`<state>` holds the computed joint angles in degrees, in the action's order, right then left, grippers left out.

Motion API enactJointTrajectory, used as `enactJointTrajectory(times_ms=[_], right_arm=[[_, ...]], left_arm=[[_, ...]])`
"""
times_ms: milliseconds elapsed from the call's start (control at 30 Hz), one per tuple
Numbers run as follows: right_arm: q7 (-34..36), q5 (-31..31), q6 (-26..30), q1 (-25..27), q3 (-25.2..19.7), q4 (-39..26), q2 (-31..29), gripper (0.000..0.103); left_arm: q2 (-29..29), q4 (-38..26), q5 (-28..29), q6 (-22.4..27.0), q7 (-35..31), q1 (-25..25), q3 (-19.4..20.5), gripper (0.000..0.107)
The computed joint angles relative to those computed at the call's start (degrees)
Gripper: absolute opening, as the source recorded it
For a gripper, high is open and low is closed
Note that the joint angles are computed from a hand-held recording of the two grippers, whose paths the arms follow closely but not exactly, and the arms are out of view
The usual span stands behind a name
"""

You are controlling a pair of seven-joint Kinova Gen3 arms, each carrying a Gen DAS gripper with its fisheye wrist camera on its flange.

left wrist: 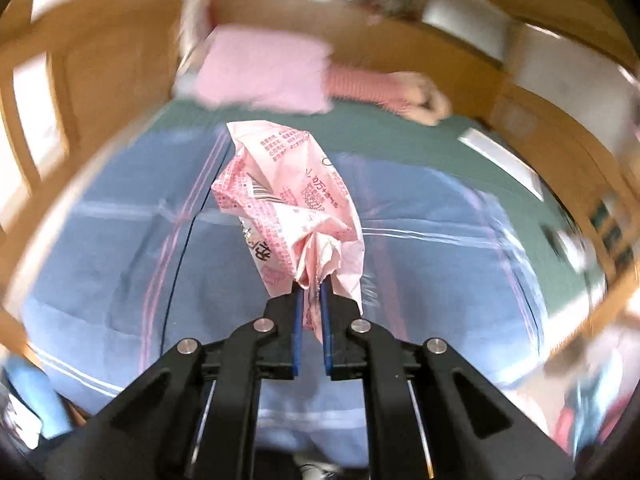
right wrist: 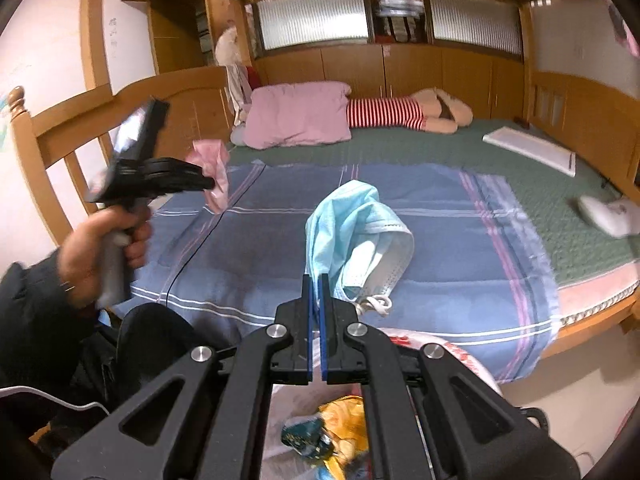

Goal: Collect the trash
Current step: 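Carry pink paper and blue mask over the trash bag and open both tools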

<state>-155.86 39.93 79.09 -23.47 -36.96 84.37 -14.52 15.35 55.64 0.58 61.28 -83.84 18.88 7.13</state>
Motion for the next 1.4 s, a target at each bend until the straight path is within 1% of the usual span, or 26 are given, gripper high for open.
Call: enactJointTrajectory(times_ms=[33, 67, 100, 133, 167, 200, 300, 367, 433, 500, 633, 767, 867, 900, 967, 1033, 1067, 1133, 1167, 1233, 1267, 1300, 1333, 1367, 1400], right_arm=[[0.1, 0.7, 1.6, 0.0, -1.1, -0.4, -0.4, 0.003], [0.2, 1.1, 2.5, 0.1, -1.7, -0.5, -0.8, 0.003], [0.2, 1.4, 3.8, 0.4, -2.6, -0.8, -1.6, 0.003], [0.3, 1.4, 4.4, 0.9, -3.2, -1.1, -2.2, 0.003], [0.6, 1.1, 4.9, 1.6, -3.7, -1.4, -2.8, 0.003], [0.9, 0.7, 5.5, 2.2, -4.4, -2.0, -3.5, 0.003], [3.3, -0.3, 6.0, 3.7, -5.9, -3.4, -5.2, 0.003], [4.6, -0.7, 7.0, 5.2, -7.5, -4.0, -5.9, 0.003], [5.4, -1.9, 7.5, 6.5, -8.0, -4.3, -6.9, 0.003], [5.6, -3.8, 7.1, 7.4, -7.3, -4.0, -8.1, 0.003], [5.9, -7.3, 5.7, 9.6, -5.7, -2.7, -10.1, 0.003], [7.0, -10.4, 4.2, 11.7, -4.7, -1.9, -11.4, 0.003], [7.9, -13.3, 3.8, 13.3, -4.0, -1.7, -12.0, 0.003], [8.2, -14.3, 4.0, 13.9, -3.7, -1.8, -12.1, 0.003], [8.7, -15.7, 4.2, 15.5, -3.7, -1.9, -12.5, 0.006], [9.2, -16.7, 4.2, 17.3, -4.1, -1.7, -13.2, 0.016], [9.7, -17.1, 4.0, 18.1, -4.2, -1.5, -13.6, 0.019], [10.5, -17.6, 4.1, 20.3, -5.0, -1.6, -14.3, 0.028], [10.8, -17.8, 4.0, 21.5, -5.4, -1.7, -14.7, 0.030], [11.7, -18.4, 3.8, 23.5, -5.7, -1.7, -15.5, 0.042], [12.0, -18.6, 3.7, 24.7, -6.2, -1.8, -15.9, 0.046], [12.3, -18.6, 4.0, 26.5, -7.2, -2.1, -16.3, 0.058], [12.5, -18.4, 4.1, 28.5, -8.1, -2.3, -16.8, 0.072], [12.8, -18.4, 4.0, 30.3, -9.0, -2.4, -17.5, 0.079], [12.8, -18.1, 3.1, 32.1, -9.9, -2.3, -18.5, 0.087]], left_arm=[[-2.2, 2.3, -0.5, -1.2, -1.2, 0.7, 0.4, 0.009], [-4.9, 4.3, -1.9, -1.5, -1.4, 1.6, 1.7, 0.009], [-7.1, 6.8, -2.5, -2.7, -2.5, 2.0, 1.9, 0.009], [-9.7, 9.0, -3.0, -3.3, -4.0, 3.5, 2.0, 0.009], [-11.2, 10.2, -2.5, -3.4, -5.1, 3.9, 2.3, 0.009], [-13.1, 11.4, -1.1, -3.1, -7.1, 3.3, 3.5, 0.009], [-17.7, 14.1, 3.3, -2.2, -12.8, 3.1, 3.7, 0.009], [-19.4, 14.9, 4.2, -2.0, -14.8, 2.7, 4.8, 0.009], [-20.2, 15.2, 4.9, -1.5, -16.2, 2.8, 5.5, 0.009], [-20.5, 15.6, 4.6, -0.9, -17.4, 3.3, 6.5, 0.009], [-19.9, 16.7, 3.1, -0.7, -17.4, 4.7, 8.4, 0.009], [-19.2, 17.2, 2.1, 0.2, -17.0, 5.8, 9.2, 0.009], [-18.8, 17.4, 2.7, 1.1, -17.8, 6.6, 9.1, 0.009], [-18.7, 17.5, 3.0, 1.4, -18.4, 6.8, 9.0, 0.012], [-18.5, 17.5, 3.8, 1.9, -19.6, 7.1, 8.8, 0.021], [-18.7, 18.1, 3.7, 1.6, -19.8, 7.4, 9.0, 0.035], [-18.9, 18.4, 3.7, 1.5, -19.9, 7.6, 9.0, 0.038], [-19.0, 18.4, 4.0, 1.8, -19.8, 7.6, 8.9, 0.044], [-19.0, 18.4, 4.1, 2.0, -19.7, 7.6, 8.9, 0.046], [-19.2, 18.7, 3.6, 1.6, -18.9, 7.5, 8.9, 0.055], [-19.3, 18.8, 3.1, 1.3, -18.3, 7.5, 9.1, 0.058], [-19.5, 18.9, 2.1, 0.8, -17.0, 6.8, 10.0, 0.066], [-19.9, 19.2, 0.1, 0.1, -14.7, 5.1, 12.0, 0.078], [-20.7, 20.1, -2.2, -1.3, -12.3, 2.5, 14.6, 0.085], [-22.0, 21.3, -4.5, -3.2, -10.0, -0.1, 17.1, 0.094]])
